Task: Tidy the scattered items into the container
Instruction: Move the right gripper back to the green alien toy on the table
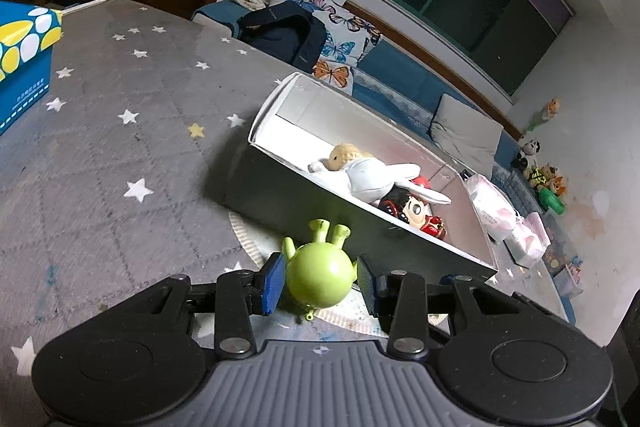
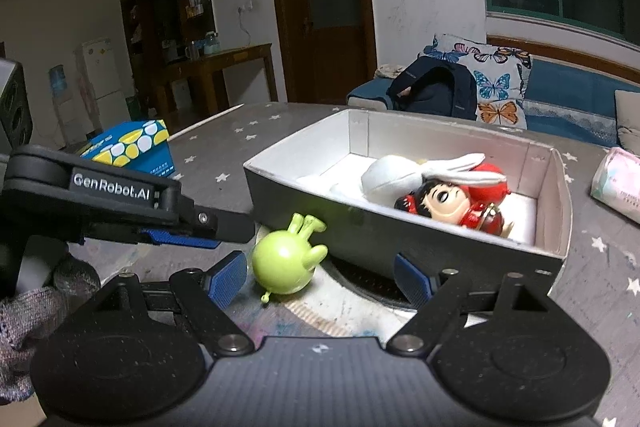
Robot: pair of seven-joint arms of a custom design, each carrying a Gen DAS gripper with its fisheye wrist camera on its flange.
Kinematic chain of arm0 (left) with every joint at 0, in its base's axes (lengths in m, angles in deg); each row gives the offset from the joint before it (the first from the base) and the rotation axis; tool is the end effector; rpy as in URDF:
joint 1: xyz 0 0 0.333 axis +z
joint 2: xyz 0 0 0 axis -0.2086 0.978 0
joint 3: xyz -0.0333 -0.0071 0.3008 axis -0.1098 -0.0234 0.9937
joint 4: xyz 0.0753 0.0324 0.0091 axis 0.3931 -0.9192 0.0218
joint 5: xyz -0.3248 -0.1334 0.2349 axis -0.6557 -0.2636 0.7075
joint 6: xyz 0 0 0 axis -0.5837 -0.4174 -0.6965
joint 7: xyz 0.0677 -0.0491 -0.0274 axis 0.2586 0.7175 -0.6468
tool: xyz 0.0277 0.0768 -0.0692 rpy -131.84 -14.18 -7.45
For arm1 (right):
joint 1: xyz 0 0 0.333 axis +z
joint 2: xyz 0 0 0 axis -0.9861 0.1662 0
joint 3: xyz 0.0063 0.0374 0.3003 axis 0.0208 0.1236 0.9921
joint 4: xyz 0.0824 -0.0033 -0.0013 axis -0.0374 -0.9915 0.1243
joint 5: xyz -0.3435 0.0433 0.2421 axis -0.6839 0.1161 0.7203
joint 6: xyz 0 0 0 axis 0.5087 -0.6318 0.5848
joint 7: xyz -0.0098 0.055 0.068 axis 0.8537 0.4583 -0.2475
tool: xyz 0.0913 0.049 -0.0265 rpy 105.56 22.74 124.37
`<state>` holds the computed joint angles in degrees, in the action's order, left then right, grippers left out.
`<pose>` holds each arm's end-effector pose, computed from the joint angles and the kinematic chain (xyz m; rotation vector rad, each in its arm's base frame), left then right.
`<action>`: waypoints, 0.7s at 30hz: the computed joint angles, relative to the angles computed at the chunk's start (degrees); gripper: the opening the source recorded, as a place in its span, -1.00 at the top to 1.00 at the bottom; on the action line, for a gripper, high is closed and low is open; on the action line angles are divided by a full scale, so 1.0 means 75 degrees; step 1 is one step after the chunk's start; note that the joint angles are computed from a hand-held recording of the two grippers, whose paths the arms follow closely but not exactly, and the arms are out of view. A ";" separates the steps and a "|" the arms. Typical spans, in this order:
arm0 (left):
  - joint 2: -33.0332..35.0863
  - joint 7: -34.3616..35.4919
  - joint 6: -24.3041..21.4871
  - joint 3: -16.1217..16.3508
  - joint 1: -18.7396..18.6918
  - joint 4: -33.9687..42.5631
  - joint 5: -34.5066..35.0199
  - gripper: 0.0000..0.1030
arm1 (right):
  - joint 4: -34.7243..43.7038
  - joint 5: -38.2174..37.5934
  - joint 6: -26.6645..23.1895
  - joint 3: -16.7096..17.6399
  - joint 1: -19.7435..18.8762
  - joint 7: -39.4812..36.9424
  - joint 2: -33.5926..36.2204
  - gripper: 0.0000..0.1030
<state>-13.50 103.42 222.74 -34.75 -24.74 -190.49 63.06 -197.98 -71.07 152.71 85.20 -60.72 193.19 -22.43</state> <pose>0.4002 -0.2561 0.4291 -2.0123 1.6760 -1.3100 0.4139 0.2204 0.4054 -1.8119 1.2096 -0.5326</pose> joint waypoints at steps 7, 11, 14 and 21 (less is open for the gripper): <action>0.0070 -0.0011 -0.0001 0.0319 -0.0277 -0.0004 -0.0094 0.19 | -0.0003 -0.0036 0.0015 -0.0042 0.0123 0.0084 0.0147 -0.61; 0.0215 0.0074 0.0033 0.0688 -0.0645 0.0060 -0.0135 0.19 | 0.0040 -0.0129 0.0029 -0.0108 0.0196 0.0218 0.0247 -0.61; 0.0321 0.0159 0.0072 0.0981 -0.0927 0.0124 -0.0182 0.19 | 0.0095 -0.0392 0.0022 -0.0353 0.0372 0.0476 0.0307 -0.61; 0.0576 0.0297 0.0328 0.2792 -0.2639 0.0202 -0.0304 0.19 | 0.0319 -0.1097 -0.0030 -0.0786 0.0638 0.1195 0.0513 -0.60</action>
<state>-9.18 105.65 225.20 -13.82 -44.53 -188.98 60.78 -195.58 -79.30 152.49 79.31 -55.93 202.16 -18.58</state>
